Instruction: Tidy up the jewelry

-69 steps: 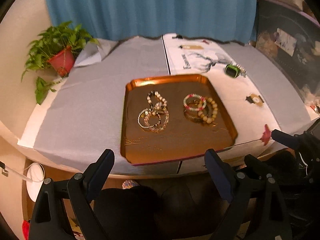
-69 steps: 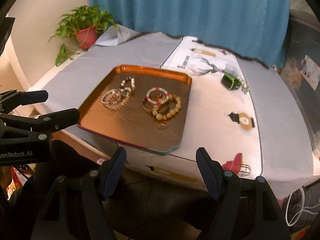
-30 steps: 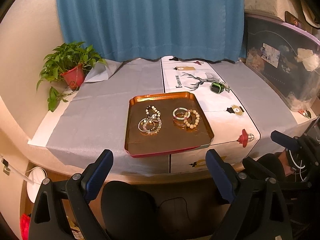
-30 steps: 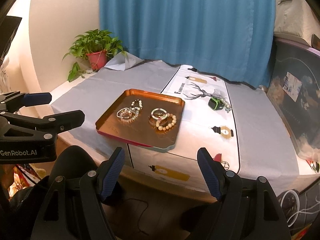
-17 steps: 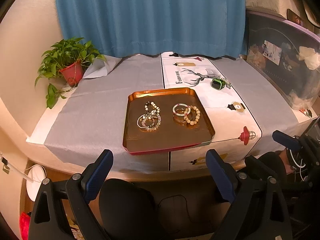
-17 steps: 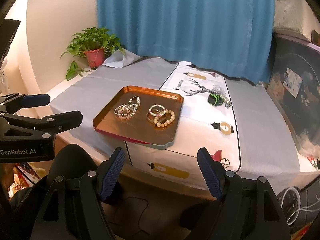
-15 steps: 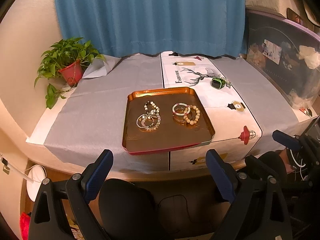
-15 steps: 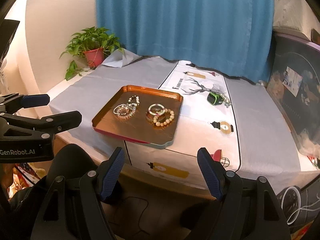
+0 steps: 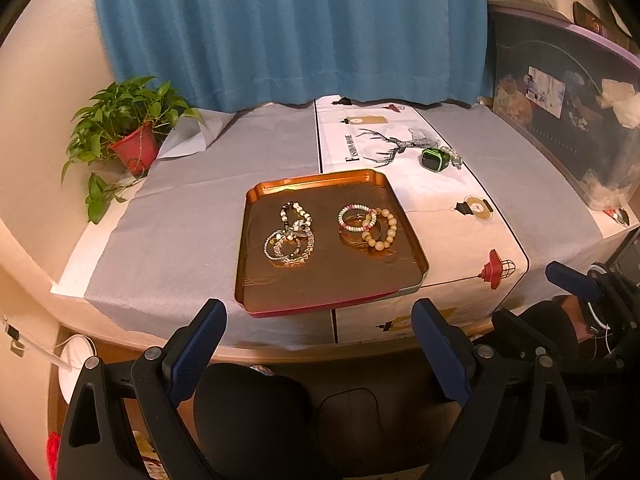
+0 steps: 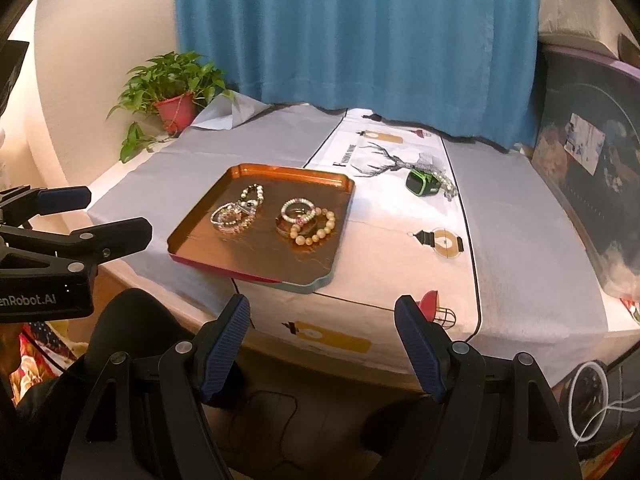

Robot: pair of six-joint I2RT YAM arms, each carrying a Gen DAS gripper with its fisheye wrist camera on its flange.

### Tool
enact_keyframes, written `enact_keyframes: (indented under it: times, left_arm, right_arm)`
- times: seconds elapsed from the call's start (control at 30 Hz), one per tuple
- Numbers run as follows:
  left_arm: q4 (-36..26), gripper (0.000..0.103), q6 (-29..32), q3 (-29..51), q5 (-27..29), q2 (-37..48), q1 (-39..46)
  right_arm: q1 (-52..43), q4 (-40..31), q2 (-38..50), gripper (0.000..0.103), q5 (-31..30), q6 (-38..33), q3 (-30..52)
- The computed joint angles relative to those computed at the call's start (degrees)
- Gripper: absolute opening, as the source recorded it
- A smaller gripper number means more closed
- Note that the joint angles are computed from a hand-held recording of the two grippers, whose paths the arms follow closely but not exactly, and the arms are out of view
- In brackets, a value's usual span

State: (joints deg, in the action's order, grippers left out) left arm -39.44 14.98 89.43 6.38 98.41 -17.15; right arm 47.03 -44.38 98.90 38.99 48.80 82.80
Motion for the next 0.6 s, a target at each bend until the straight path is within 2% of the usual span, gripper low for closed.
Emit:
enact_keyframes:
  times: [0.6]
  left_arm:
    - [-3.09, 0.092, -2.17, 8.84, -4.36, 8.69, -5.41]
  right_arm:
    - [-7.87, 6.86, -5.38, 0.075, -4.96, -0.63, -10.65]
